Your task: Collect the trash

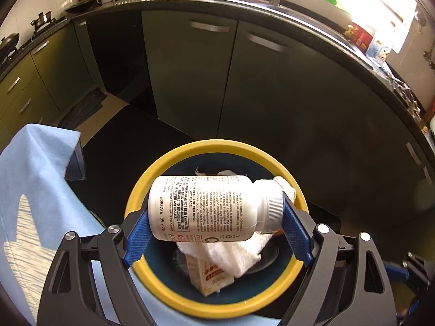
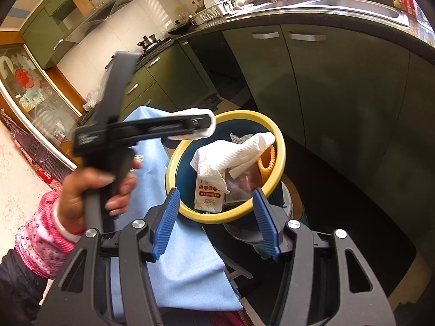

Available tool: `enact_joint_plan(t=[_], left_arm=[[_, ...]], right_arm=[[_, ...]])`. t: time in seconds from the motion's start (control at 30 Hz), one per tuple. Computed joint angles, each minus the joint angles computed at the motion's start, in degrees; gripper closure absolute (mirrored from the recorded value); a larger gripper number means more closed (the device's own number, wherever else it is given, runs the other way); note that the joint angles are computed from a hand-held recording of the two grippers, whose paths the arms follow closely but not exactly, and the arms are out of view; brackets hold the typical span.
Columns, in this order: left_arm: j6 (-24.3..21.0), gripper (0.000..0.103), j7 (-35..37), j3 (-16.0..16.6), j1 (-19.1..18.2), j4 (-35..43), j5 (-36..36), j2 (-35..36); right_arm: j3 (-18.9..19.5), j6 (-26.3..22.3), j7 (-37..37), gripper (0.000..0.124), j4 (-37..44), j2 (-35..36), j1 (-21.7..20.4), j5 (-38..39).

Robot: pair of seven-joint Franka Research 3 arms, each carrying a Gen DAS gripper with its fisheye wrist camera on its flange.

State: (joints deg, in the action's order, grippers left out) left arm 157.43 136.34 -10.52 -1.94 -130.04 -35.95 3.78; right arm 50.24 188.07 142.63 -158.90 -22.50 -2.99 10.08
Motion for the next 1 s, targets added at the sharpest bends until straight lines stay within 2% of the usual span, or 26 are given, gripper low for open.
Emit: enact_joint_plan(t=[0.07, 0.1, 0.2, 0.27, 0.43, 0.53, 0.67, 0.77, 0.87, 1.0], left_arm=[[0.53, 0.019, -1.36, -0.17, -0.19, 0.76, 0.75, 0.92], [0.39, 0.015, -0.49, -0.30, 0.20, 0.52, -0.40, 0.53], [0.05, 0.007, 4.59, 0.03, 0.88, -1.27, -5.79, -2.26], [-0.09, 0.006, 8.15, 1.44, 0.79, -3.05, -8.44, -5.10], [-3.19, 0.005, 16.86, 7.57, -0.73, -8.34, -16.83, -14.24], [-1.97, 0.005, 23.61, 12.33, -2.17, -14.09, -21.66, -22.11], [-0.72, 0.005, 27.77, 18.51, -2.08, -21.06, -20.78, -32.35], [-1.33, 0.005, 26.30, 22.69, 1.38, -25.34, -15.93, -39.42], [-1.71, 0.005, 23.73, 27.19, 6.97, -29.05, -10.74, -45.80], [0.69, 0.005, 20.83, 31.08, 14.00, -32.32, -4.84, -49.80]], right_arm=[[-0.21, -0.10, 0.38, 0.069, -0.49, -0.58, 0.53, 0.24], [-0.19, -0.13, 0.57, 0.069, -0.55, -0.74, 0.70, 0.29], [-0.03, 0.23, 0.92, 0.068, -0.84, -1.04, 1.12, 0.41], [0.78, 0.33, 1.02, 0.068, -0.60, -0.79, 0.60, 0.31], [3.13, 0.33, 1.07, 0.068, 0.70, -0.40, -0.77, -0.28], [4.72, -0.72, 0.99, 0.067, 2.02, -0.28, -1.75, -1.16], [7.88, -1.61, 1.98, 0.066, 4.30, 0.23, -3.70, -3.63], [11.58, -2.88, 2.49, 0.063, 6.95, 0.62, -6.49, -6.39], [16.23, -4.47, 3.44, 0.058, 10.20, 0.91, -10.28, -10.03], [21.82, -7.05, 4.87, 0.054, 14.38, 0.88, -14.88, -14.43]])
